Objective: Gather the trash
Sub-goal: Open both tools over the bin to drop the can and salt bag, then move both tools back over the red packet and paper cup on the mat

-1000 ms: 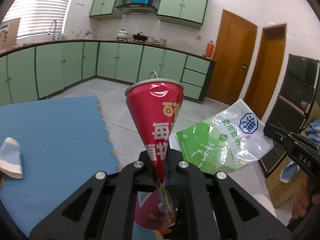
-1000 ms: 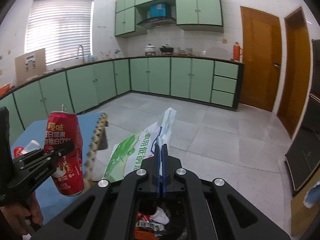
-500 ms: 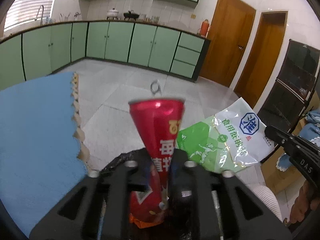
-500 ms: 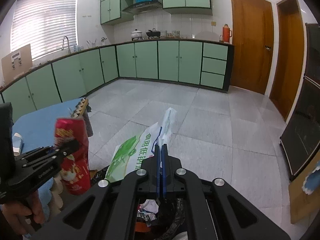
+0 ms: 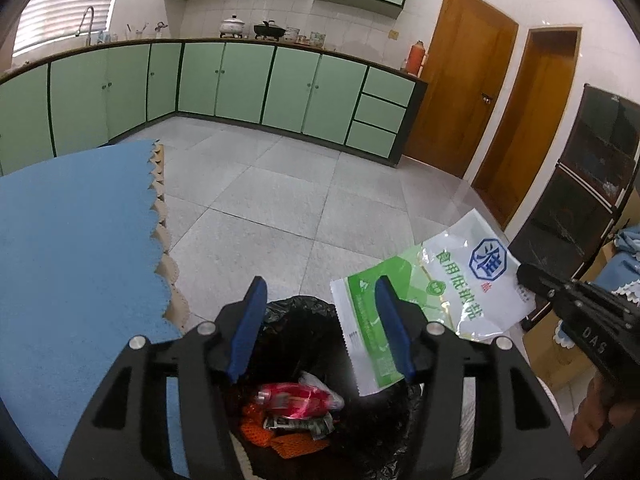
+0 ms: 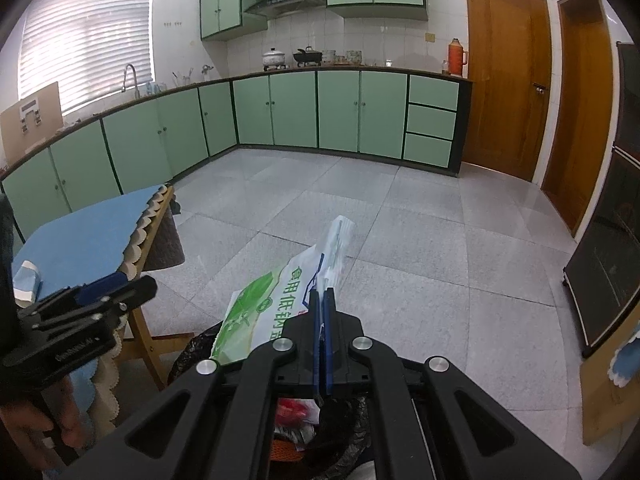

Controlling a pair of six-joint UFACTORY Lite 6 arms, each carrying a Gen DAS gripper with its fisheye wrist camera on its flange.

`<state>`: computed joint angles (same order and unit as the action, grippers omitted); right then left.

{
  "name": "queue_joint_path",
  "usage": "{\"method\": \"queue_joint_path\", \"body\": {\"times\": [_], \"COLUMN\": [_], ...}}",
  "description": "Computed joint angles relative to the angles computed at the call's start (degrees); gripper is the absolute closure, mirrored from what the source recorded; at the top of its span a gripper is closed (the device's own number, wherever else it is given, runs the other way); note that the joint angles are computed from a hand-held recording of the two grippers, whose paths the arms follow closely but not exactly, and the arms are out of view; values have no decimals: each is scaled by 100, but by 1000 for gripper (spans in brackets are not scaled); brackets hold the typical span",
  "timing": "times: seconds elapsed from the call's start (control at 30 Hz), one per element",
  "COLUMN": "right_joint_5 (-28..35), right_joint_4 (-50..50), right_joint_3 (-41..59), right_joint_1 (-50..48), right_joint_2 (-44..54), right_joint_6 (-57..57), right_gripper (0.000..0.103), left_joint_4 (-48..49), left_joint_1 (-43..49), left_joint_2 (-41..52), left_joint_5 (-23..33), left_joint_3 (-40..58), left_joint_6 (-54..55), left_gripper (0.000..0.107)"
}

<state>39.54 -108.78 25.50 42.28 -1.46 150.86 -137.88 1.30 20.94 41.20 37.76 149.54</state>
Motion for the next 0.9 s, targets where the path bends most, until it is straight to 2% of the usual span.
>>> {"method": "queue_joint_path", "body": {"times": [0.1,0.17,0.3,0.43,0.57,0.7,0.9], "right_joint_5": [-103,-167,-131,50,265,391,645], "right_joint_4": [-5,-52,45,216,544,617,679], "right_joint_3": [161,215,296,275,468,783,1737], "right_joint_1": [-96,-142,-55,160,458,735,1257], "right_joint_2": [232,300,346,215,172,280,956], "right_joint_6": [-9,56,10,-74,-336,-402,-541], "right_gripper": [94,83,79,62,38,27,9], "left_joint_4": [-4,79,243,500,904,1341,2049], "left_joint_1": [44,145,347,634,1064,1711,2812], "left_joint_2": [-210,-320,-537,-756,-991,-1314,-1678], "left_joint_5": [-48,-42,-38,-49,-70,-35,22], "left_joint_3": [-114,-160,-257,-339,-355,-427,-378], "left_joint_6": [-12,-37,-151,-313,-580,-714,-988], "left_gripper": [51,48,43,40,39,36,32]}}
